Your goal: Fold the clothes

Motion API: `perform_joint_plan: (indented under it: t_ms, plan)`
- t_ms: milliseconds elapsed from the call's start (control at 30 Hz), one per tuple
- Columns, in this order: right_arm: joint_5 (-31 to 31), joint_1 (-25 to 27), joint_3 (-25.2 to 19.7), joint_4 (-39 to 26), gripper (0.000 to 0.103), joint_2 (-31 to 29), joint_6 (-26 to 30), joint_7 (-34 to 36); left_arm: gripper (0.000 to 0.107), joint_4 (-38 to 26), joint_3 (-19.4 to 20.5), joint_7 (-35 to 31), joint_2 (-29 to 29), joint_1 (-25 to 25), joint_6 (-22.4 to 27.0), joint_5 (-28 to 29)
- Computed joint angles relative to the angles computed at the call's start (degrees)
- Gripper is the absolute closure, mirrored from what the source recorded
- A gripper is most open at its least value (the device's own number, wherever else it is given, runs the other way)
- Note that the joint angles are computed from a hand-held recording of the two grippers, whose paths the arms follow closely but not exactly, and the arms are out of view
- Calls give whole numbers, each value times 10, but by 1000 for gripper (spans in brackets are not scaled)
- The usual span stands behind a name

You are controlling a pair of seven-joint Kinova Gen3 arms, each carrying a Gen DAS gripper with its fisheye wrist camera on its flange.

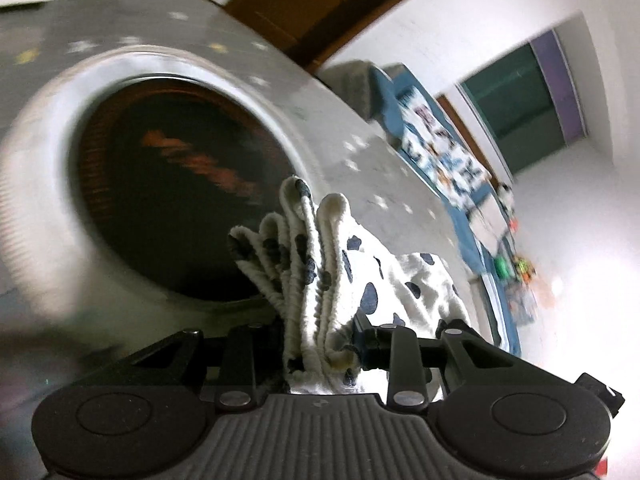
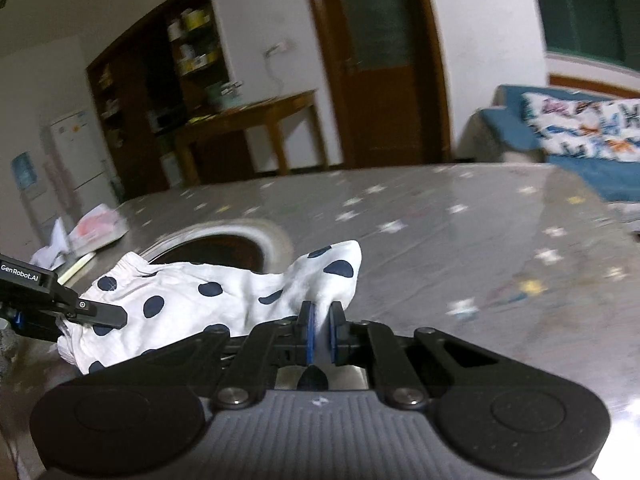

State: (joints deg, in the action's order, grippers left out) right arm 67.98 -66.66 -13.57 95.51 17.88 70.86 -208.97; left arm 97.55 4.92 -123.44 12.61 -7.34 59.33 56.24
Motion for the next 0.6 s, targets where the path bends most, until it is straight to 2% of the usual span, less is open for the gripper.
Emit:
perform_joint_plan:
  t_ms: [333,600]
  plan:
    - [-46,-8,-25,42,97,-44,160,-34,75,-116,66,47,64,107,-34,-56]
    - [-84,17,-50,91,97,-69,208,-80,75,-190,96,97,118,177,-66,-124]
